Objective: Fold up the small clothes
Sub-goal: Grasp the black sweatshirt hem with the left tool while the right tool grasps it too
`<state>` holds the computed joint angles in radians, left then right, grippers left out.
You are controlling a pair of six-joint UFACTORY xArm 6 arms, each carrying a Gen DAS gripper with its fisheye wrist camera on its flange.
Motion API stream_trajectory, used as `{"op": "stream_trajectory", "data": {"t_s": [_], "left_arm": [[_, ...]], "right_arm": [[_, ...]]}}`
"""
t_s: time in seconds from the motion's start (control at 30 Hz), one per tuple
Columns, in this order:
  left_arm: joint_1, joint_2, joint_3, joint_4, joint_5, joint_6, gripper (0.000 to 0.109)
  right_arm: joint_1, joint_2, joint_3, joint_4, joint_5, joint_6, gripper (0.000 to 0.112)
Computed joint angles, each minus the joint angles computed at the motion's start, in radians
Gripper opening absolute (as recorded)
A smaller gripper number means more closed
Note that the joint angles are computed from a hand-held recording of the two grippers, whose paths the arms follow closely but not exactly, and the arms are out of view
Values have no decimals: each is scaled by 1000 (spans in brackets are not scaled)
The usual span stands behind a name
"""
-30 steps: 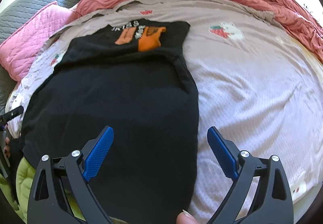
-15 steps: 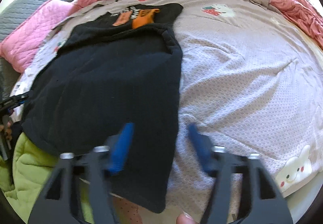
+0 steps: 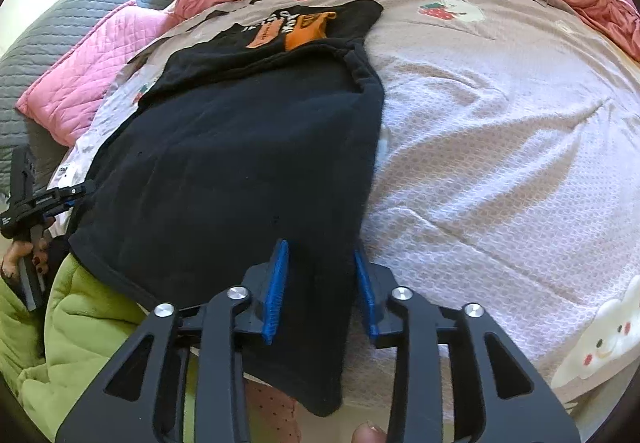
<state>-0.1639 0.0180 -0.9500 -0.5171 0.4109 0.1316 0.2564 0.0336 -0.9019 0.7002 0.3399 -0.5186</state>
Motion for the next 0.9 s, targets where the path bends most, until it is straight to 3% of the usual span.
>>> {"op": "stream_trajectory", "data": {"t_s": [0.07,0.1,0.13,0.2,0.33,0.5,0.57,0.73,0.9], "left_arm": [[-4,-2,2,36,-5,-26,35],[-5,-3,5,60,-10,-45,26],[-6,-7,10,90,-19,-71,13],[-9,-16,18,59,-35,-43,5],[-15,-27,18,-1,-56,14,4],[-15,-12,-40,-75,-71,84,4],[-12,6,-81,-47,-79,68,3],[12,97,-225,-22,-69,29,3],[46,244,-411,73,-11,-81,3]], "right_arm": [[4,5,-7,21,-2,-19,34],[4,6,-13,41,2,-37,31],[4,5,-14,51,1,-51,20],[3,6,-27,99,7,-94,13],[-6,5,-60,259,24,-232,9],[-11,30,-136,362,-5,-330,9],[-16,58,-181,395,-25,-357,9],[-38,170,-326,416,-42,-341,9],[-48,298,-477,273,-60,-193,9]]}}
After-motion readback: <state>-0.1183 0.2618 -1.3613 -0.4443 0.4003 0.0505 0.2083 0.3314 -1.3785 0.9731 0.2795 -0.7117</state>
